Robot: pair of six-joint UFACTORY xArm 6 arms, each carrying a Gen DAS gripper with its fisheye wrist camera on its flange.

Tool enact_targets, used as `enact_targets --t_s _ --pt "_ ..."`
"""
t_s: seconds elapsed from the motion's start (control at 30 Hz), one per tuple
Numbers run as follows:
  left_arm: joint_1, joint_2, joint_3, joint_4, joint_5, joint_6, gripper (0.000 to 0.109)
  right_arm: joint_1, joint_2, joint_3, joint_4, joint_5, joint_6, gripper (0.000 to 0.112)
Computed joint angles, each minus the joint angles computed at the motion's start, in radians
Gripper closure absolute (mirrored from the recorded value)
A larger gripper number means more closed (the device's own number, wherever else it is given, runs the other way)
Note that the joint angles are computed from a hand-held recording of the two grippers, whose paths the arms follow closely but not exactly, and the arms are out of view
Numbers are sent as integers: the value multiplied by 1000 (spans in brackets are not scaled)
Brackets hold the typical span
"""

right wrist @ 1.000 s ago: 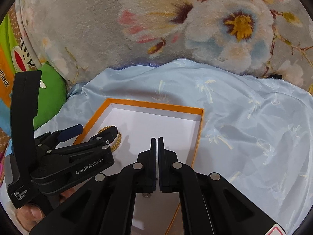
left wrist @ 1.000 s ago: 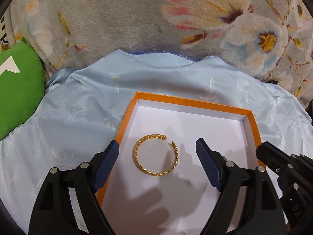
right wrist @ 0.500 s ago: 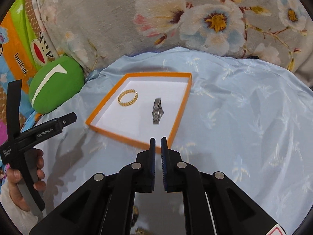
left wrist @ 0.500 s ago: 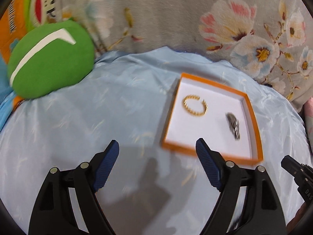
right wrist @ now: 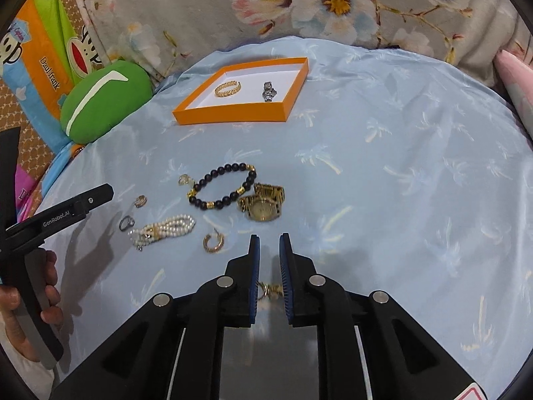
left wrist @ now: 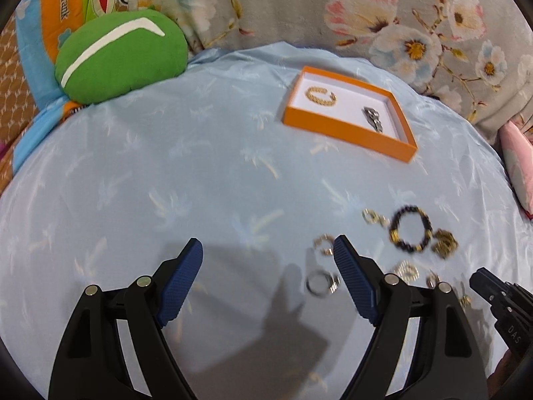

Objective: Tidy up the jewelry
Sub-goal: 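Grasp the gold watch with the right tool while the left tool grasps the pearl bracelet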

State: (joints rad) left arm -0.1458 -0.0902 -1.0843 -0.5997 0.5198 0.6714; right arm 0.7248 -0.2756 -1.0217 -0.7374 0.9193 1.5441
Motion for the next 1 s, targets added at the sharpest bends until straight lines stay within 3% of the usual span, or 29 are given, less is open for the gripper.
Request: enact_targets --t_s 0.1,0.23,0.37,0.73,0.8,0.87,1.0 --pt "1 -34 38 -44 29 30 30 7 -6 5 -15 5 35 90" --pt "-27 -79 96 -66 -6 76 29 -19 -3 3 -39 -21 66 75" --pt "-42 -88 120 -42 -17 72 29 -55 38 -32 -36 -40 45 69" --pt "-24 -65 94 -80 27 71 26 -106 136 -113 28 -50 -51 69" --pt "-23 -65 94 -84 30 76 26 -115 139 -110 50 -61 -65 72" --pt "-24 -65 92 -93 39 88 26 -119 134 -101 54 -74 -62 86" --pt "-26 -70 95 -97 44 104 26 -116 128 -95 40 -74 -45 86"
